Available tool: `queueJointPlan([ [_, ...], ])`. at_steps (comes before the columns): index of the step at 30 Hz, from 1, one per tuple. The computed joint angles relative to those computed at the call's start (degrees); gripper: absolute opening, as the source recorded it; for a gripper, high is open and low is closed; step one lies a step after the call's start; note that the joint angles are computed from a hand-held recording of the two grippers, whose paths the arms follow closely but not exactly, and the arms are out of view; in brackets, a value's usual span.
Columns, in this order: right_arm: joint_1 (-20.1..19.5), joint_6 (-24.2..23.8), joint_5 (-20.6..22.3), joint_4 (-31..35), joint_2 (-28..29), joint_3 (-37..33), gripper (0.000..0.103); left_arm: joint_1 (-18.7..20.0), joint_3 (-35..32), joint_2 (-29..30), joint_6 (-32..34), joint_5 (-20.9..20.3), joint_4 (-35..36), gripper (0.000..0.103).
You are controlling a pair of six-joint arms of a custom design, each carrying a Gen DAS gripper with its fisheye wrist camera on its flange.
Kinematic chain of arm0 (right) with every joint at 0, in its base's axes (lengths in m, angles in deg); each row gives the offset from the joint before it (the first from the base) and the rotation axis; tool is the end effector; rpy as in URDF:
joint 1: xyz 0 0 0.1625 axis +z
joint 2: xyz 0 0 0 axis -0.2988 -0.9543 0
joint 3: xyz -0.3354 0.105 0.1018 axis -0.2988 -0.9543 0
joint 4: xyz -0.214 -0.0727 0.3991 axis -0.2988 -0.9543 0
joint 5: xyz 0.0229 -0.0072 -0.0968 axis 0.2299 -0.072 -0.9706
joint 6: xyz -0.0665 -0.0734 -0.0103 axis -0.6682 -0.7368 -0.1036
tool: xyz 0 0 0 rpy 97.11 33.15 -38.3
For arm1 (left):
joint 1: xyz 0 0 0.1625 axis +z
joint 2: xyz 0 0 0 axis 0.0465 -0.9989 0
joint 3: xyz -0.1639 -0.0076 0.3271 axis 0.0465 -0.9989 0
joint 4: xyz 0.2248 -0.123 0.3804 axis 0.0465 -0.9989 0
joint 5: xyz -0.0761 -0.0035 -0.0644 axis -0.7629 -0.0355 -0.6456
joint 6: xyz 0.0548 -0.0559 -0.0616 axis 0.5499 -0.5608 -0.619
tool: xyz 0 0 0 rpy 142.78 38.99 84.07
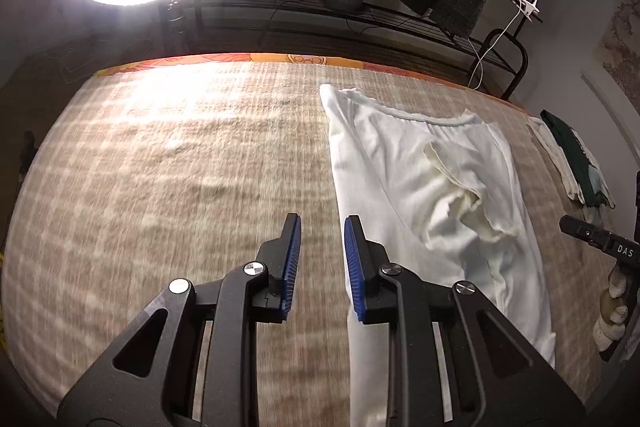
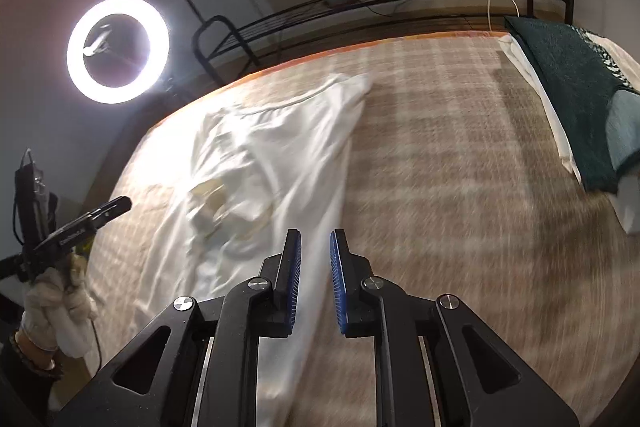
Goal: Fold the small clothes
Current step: 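Lift the right tool away from the shirt, then move both tools to the shirt's collar edge and grasp it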
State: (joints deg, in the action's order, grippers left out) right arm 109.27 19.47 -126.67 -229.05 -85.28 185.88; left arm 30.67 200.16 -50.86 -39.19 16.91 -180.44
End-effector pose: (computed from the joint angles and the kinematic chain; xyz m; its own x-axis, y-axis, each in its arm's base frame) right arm 0.1277 -0.4135 0.2209 -0.8663 -0.3628 0.3433 -0.4656 0.8353 -0.2924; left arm -0.1515 -0.3541 0.2057 -0.8190 -0.1518 -0.5534 0.2484 0.7756 -0.5804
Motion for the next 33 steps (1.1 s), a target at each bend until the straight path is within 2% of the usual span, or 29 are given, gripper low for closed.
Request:
queueJointPlan([
  [2, -0.75, 0.27, 0.05, -1.45, 3.12, -1.95, 0.013, 2.43, -0.36, 2.36, 4.24, 0.03, -5.52, 0.021],
  [7, -2.24, 1.01, 0.64, -4.3, 11.23, -7.54, 0.013, 8.7, -4.06, 11.49, 16.66, -5.56, -24.81, 0.023],
  [9, -2.73, 1.46, 1.37, -4.54, 14.06, -9.88, 0.013, 10.27, -6.07, 15.79, 20.48, -8.39, -31.29, 0.039],
  [12, -3.62, 2.28, 3.65, -4.26, 17.2, -13.0, 0.013, 12.66, -9.44, 22.16, 24.01, -13.6, -37.71, 0.042],
  [14, -4.17, 3.0, 5.18, -4.06, 18.93, -14.82, 0.013, 13.87, -11.7, 25.97, 25.16, -15.85, -38.73, 0.042],
  [19, -4.95, 5.47, 7.65, -3.4, 22.97, -18.98, 0.013, 15.36, -14.23, 31.22, 27.63, -17.36, -39.83, 0.042],
  [20, -4.83, 5.65, 7.65, -3.48, 23.72, -19.62, 0.013, 15.66, -14.28, 31.7, 28.05, -17.83, -40.81, 0.036],
  [21, -4.74, 5.61, 7.89, -3.41, 24.49, -20.37, 0.013, 15.88, -14.44, 32.08, 28.47, -18.13, -41.16, 0.023],
  [22, -4.71, 5.54, 8.2, -3.16, 25.09, -20.99, 0.013, 15.94, -14.7, 32.55, 28.9, -18.05, -40.96, 0.015],
  [23, -4.66, 5.58, 8.57, -2.85, 25.68, -21.59, 0.013, 15.72, -14.75, 32.88, 29.19, -17.14, -40.92, 0.003],
  [26, -4.79, 5.33, 9.76, -1.75, 26.58, -22.56, 0.013, 14.43, -15.11, 34.31, 29.58, -12.63, -40.33, 0.0],
  [28, -5.1, 5.31, 10.63, -1.18, 26.57, -22.74, 0.013, 14.03, -14.87, 34.57, 28.9, -11.25, -40.03, 0.0],
  [32, -7.79, 7.38, 16.02, 0.08, 24.92, -22.29, 0.014, 12.99, -14.39, 35.18, 28.54, -8.66, -40.44, 0.0],
  [33, -8.26, 8.11, 17.01, 0.3, 24.99, -22.53, 0.016, 12.77, -14.31, 35.36, 28.66, -8.22, -40.55, 0.0],
])
